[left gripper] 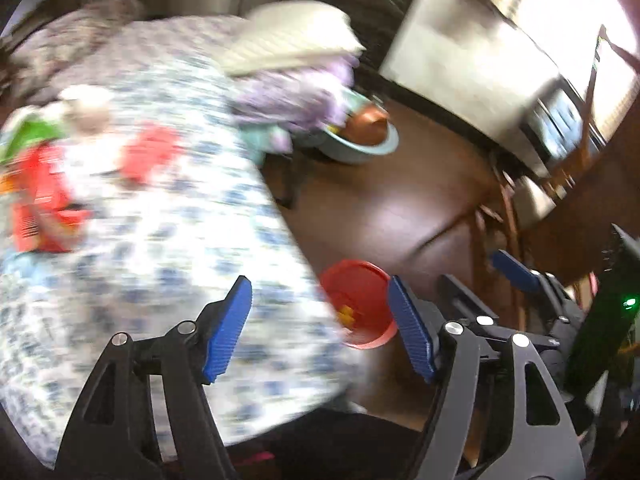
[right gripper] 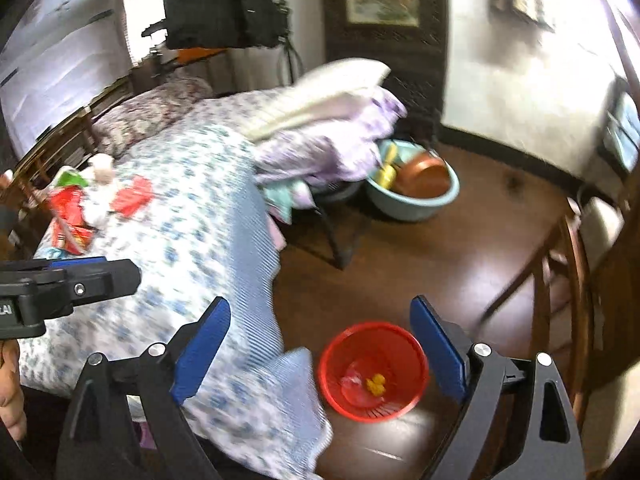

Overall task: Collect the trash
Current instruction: 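Move both tools back over the bed toward the blue face mask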

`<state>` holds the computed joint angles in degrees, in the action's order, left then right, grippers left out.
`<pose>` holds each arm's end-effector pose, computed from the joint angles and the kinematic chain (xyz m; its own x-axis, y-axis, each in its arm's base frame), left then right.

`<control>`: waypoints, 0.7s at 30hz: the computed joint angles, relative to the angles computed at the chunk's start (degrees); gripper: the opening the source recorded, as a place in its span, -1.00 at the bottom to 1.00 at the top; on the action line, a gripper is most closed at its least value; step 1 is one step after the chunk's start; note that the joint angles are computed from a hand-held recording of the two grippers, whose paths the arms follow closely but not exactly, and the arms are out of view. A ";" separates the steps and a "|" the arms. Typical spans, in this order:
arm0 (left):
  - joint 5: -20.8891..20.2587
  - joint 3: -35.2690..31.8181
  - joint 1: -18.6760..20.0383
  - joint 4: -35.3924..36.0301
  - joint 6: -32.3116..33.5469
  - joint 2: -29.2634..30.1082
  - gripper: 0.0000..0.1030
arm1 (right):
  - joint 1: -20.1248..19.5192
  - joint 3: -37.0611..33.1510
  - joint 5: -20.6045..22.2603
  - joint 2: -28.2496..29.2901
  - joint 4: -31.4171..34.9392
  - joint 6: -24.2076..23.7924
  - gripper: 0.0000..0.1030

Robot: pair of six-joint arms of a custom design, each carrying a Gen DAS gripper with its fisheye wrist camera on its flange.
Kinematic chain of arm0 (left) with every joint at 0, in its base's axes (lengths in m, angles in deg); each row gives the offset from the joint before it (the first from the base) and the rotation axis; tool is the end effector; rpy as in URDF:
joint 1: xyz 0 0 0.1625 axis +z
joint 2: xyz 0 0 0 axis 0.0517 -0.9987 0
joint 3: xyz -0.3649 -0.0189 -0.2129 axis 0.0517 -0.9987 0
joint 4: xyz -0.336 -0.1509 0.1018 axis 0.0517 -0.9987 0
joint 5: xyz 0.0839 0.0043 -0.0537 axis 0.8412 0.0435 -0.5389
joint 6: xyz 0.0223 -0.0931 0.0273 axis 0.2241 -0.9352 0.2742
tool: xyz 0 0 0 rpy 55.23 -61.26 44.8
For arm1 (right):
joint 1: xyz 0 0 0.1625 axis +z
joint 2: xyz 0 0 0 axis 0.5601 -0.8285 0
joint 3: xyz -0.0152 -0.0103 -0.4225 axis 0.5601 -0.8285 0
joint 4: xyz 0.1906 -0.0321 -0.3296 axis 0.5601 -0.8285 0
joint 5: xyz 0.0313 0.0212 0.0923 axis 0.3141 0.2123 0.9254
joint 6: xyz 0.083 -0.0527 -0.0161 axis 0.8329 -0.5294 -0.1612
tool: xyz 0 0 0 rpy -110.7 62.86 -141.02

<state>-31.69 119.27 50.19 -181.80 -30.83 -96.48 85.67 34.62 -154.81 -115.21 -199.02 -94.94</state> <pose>-0.2263 -0.6295 0.4550 -0.8600 0.0569 -0.5072 0.2991 0.8615 -0.4104 0.4583 -0.6618 0.1546 -0.7479 -0.2186 0.6268 -0.5626 0.7098 -0.4238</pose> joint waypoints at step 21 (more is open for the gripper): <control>16.29 4.01 7.31 2.50 -4.57 -12.10 0.50 | 3.35 -32.05 10.52 22.42 17.98 3.92 0.82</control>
